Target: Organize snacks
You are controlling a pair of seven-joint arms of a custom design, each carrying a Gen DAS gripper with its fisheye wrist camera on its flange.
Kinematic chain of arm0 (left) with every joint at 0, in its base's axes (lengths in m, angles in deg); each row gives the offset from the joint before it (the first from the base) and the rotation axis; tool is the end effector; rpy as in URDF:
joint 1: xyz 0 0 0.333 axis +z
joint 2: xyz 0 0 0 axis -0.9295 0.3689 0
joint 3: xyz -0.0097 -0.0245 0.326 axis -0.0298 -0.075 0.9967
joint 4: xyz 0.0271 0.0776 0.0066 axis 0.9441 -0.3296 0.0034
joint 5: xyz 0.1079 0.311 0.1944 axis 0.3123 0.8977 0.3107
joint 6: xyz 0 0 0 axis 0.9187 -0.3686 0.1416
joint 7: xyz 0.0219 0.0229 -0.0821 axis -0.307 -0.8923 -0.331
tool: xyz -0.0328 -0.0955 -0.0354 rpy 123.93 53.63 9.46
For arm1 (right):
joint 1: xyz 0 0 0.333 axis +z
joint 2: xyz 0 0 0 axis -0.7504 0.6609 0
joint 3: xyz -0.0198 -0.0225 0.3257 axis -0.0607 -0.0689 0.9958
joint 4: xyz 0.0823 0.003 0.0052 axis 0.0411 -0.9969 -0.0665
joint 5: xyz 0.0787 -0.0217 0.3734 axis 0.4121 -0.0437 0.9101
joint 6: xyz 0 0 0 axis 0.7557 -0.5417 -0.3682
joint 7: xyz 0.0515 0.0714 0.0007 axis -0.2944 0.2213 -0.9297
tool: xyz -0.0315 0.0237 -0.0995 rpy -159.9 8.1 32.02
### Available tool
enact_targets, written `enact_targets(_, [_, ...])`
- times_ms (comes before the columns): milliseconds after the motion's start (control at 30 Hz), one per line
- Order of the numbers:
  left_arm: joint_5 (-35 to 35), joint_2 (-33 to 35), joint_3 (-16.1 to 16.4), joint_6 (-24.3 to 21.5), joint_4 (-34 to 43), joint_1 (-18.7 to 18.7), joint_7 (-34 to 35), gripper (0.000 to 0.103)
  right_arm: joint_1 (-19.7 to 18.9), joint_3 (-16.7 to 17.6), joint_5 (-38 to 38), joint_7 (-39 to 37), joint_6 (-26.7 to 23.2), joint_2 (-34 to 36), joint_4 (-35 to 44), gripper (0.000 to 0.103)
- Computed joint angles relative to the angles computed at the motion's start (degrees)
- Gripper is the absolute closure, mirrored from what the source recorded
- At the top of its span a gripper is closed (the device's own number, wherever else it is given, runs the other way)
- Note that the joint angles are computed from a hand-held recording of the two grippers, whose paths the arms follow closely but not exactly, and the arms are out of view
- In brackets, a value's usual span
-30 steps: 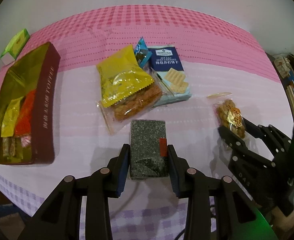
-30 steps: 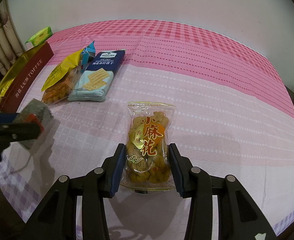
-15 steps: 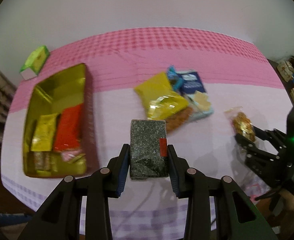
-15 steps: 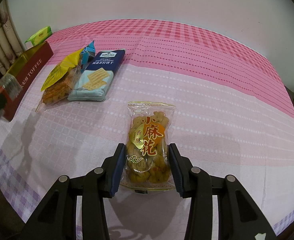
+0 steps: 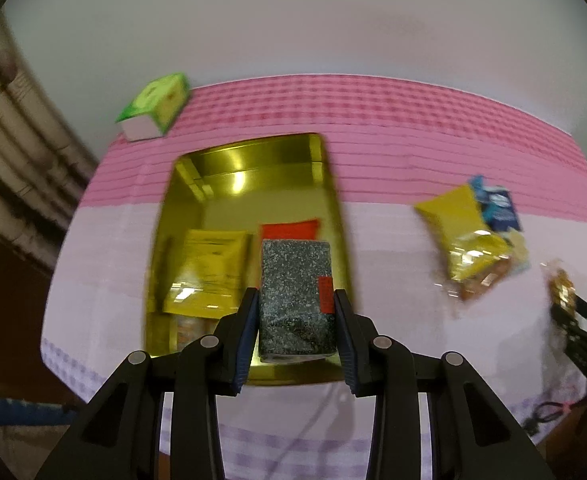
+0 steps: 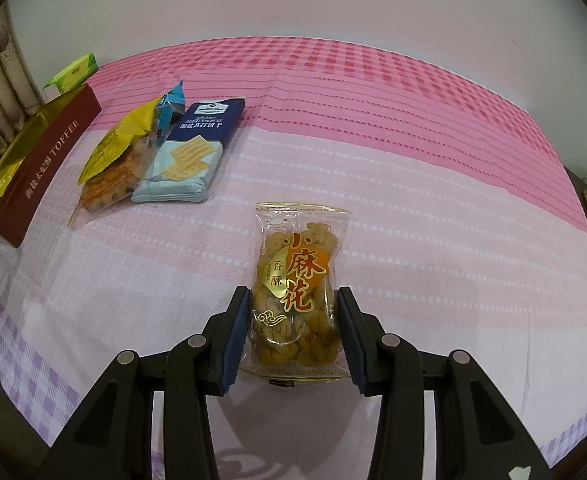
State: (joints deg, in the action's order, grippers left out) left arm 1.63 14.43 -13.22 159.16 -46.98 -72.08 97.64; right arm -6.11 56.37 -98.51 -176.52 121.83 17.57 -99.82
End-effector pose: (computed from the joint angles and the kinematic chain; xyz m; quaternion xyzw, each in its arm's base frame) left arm 0.5751 -0.1400 0.3913 -0.4212 0.8748 -0.1791 0.1587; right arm 0.3342 0.4164 0.2911 -0.4756 0.8440 -0.2139 0.1251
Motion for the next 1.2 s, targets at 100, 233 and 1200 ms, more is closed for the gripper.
enact_targets(100, [2.31, 2.05, 1.54, 0.15, 2.18, 0.38, -1.68, 0.066, 0.02, -0.07, 0.25, 0.08, -0.24, 0.32, 0.40, 0.063])
enact_targets(233, [4.84, 4.31, 2.53, -0.17, 4.04, 1.44, -2.83, 0.066, 0.17, -0.08, 0.78, 0.49, -0.80, 0.40, 0.65, 0.063])
enact_targets(1200, [2.81, 9.02, 0.19, 1.50, 3.28, 5.28, 6.50, 0.065, 1.02, -0.24, 5.54, 0.73, -5.44, 2.03, 4.50, 0.067])
